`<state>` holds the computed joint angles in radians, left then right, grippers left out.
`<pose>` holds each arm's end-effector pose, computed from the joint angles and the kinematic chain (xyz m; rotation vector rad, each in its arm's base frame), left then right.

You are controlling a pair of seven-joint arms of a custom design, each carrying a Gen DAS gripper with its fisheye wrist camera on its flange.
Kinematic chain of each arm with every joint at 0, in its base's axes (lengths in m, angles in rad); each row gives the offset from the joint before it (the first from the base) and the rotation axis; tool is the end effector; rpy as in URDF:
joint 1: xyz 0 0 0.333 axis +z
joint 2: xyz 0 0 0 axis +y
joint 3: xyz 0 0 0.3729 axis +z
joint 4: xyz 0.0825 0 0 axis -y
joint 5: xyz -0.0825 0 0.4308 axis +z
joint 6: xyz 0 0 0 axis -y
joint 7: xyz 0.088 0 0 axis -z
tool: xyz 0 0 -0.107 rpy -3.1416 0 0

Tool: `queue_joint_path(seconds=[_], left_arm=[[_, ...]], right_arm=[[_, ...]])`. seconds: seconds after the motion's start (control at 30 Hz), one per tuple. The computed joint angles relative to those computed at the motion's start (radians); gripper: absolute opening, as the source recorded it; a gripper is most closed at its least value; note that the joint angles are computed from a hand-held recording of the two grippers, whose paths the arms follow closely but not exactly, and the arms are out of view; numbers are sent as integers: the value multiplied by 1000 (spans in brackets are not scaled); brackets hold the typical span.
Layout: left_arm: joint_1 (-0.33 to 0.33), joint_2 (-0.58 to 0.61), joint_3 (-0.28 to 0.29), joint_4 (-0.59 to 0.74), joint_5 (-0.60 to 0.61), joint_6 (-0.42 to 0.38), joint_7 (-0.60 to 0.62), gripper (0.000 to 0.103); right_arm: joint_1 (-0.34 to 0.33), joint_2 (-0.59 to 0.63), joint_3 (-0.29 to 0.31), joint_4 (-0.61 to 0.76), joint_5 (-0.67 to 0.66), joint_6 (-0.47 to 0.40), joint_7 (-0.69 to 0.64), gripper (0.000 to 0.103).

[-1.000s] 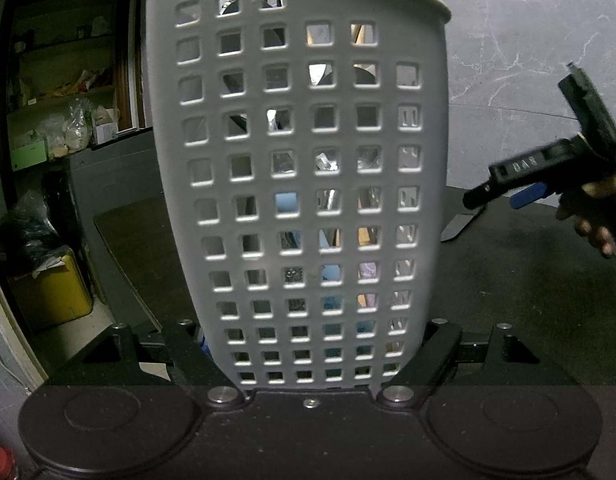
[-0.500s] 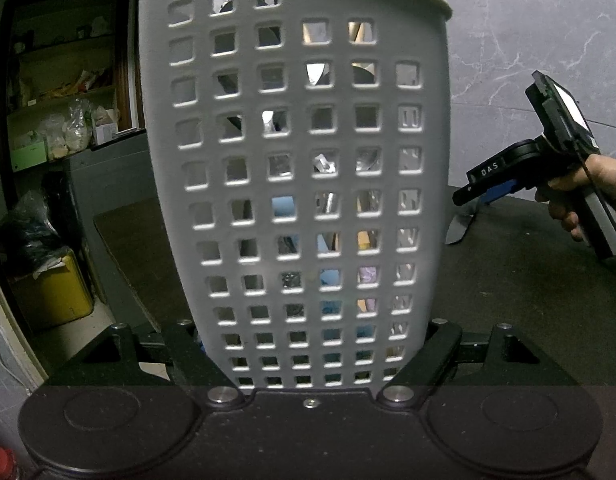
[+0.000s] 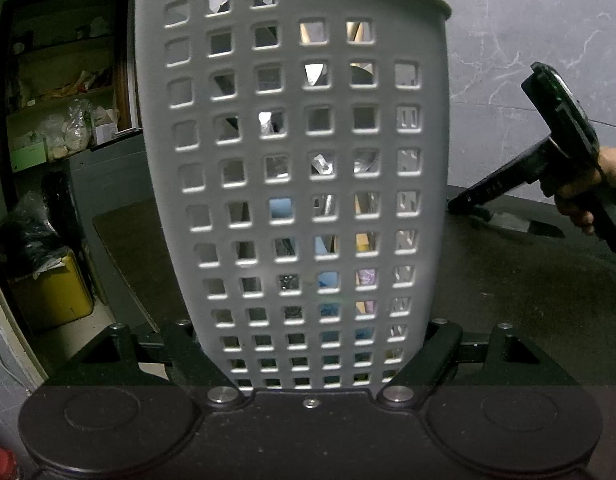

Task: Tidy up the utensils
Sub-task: 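Grasp the green-handled knife with the right gripper and lift it, then carry the green-handled knife over the white caddy and drop it in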

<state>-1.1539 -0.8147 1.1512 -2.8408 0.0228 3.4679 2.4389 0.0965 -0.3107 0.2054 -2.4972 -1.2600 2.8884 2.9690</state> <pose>0.4152 0.0137 0.4264 -1.0040 1.9660 -1.2601 0.4389 0.1990 0.4672 -1.7512 1.6477 -0.9125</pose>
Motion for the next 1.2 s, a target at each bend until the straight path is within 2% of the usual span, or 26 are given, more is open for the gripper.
queue_joint_path(seconds=[0.1,0.23,0.3,0.47,0.6,0.7,0.77,0.8,0.87,0.93,1.03,1.1,1.2], left_arm=[[0,0,0,0,1,0,-1,82],[1,1,-1,0,1,0,-2,82],[0,1,0,0,2,1,-3,82],[3,-2,-2,0,3,-3,-5,82],[6,-11,1,-2,2,-9,1,82],[7,-13,0,-2,-3,-10,5,82],[6,-13,-1,-2,-5,-9,8,82],[6,-13,0,-2,-6,-9,9,82],[5,-15,1,-1,-7,-9,12,82],[6,-19,5,-1,-7,-13,17,82],[4,-19,5,-1,-12,-11,21,82],[4,-20,6,-1,-13,-12,24,82],[4,-20,4,-1,-17,-11,25,82]], right_arm=[[42,-3,38,11,4,-122,-131,18],[121,17,95,29,-59,-325,-286,18],[160,23,95,30,-71,-362,-352,18],[216,8,30,26,21,-324,-431,18],[200,-10,-27,17,185,-217,-485,18],[178,-23,-35,3,269,-168,-540,19],[158,-28,-10,2,282,-173,-558,18],[141,-29,25,4,250,-198,-551,18],[125,-22,93,13,147,-278,-539,17],[144,-4,129,24,61,-361,-531,17],[186,12,111,33,50,-387,-534,17],[210,8,68,32,94,-356,-548,17],[221,-8,8,25,233,-278,-597,15]])
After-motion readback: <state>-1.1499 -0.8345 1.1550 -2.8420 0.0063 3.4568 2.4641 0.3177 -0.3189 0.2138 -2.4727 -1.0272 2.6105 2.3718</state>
